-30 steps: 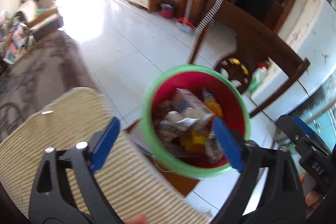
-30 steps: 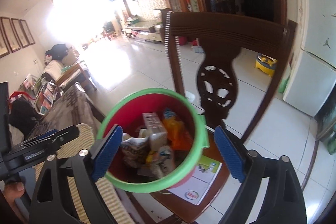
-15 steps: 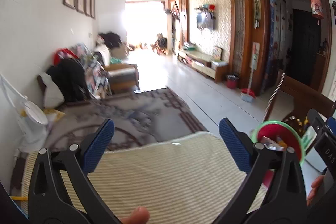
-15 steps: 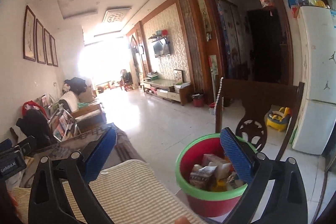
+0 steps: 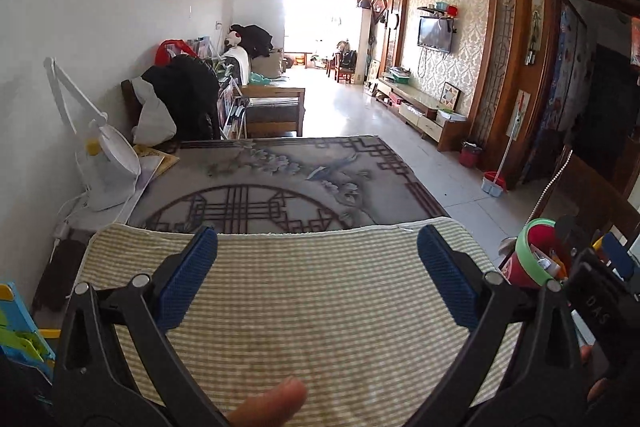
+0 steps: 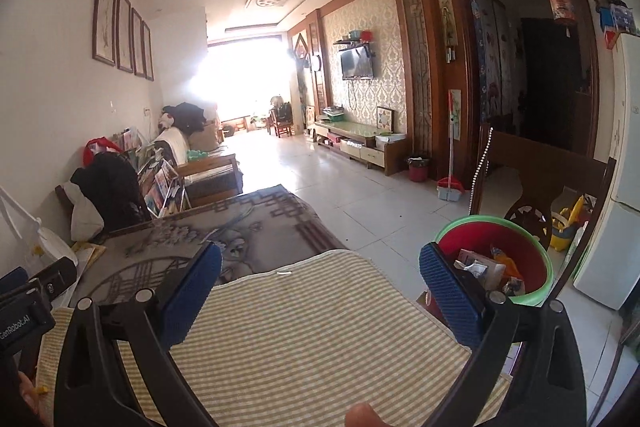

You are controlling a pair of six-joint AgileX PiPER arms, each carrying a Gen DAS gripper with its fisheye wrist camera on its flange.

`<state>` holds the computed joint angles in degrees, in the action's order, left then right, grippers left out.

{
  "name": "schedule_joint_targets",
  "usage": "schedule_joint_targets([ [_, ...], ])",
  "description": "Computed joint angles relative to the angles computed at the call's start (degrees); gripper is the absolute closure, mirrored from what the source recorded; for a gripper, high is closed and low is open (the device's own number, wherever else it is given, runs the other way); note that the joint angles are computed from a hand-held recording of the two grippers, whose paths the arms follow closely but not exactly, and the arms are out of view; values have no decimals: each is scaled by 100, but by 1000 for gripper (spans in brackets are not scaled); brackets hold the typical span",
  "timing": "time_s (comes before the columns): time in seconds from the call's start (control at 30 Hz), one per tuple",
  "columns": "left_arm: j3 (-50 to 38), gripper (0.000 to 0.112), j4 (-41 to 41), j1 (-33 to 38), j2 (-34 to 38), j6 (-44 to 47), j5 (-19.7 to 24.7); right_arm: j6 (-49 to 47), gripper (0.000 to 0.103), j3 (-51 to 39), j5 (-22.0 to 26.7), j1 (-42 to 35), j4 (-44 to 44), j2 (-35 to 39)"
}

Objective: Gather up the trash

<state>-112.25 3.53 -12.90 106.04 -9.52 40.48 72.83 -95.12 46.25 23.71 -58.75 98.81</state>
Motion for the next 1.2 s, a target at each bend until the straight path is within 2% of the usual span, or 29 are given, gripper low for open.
schedule_joint_targets([
  [0.07, 175, 14, -346, 160, -118, 183, -60, -39, 7, -156, 194, 189, -2, 87],
  [0.2, 94, 14, -251, 207, -95, 251, 107, -103, 7, -276, 344, 312, 60, 130],
  [0.3, 300, 14, -417, 277, -212, 461, 39, -183, 7, -277, 393, 315, 156, 124],
  [0.57, 39, 14, -874, 365, -79, 786, 429, -93, 7, -69, 461, 354, 194, -5],
  [0.8, -239, 14, -1027, 438, 57, 835, 776, -25, 7, -52, 551, 419, 137, -75],
  [1.2, -419, 14, -1038, 413, 164, 948, 967, 90, 7, 23, 658, 458, 108, -137],
])
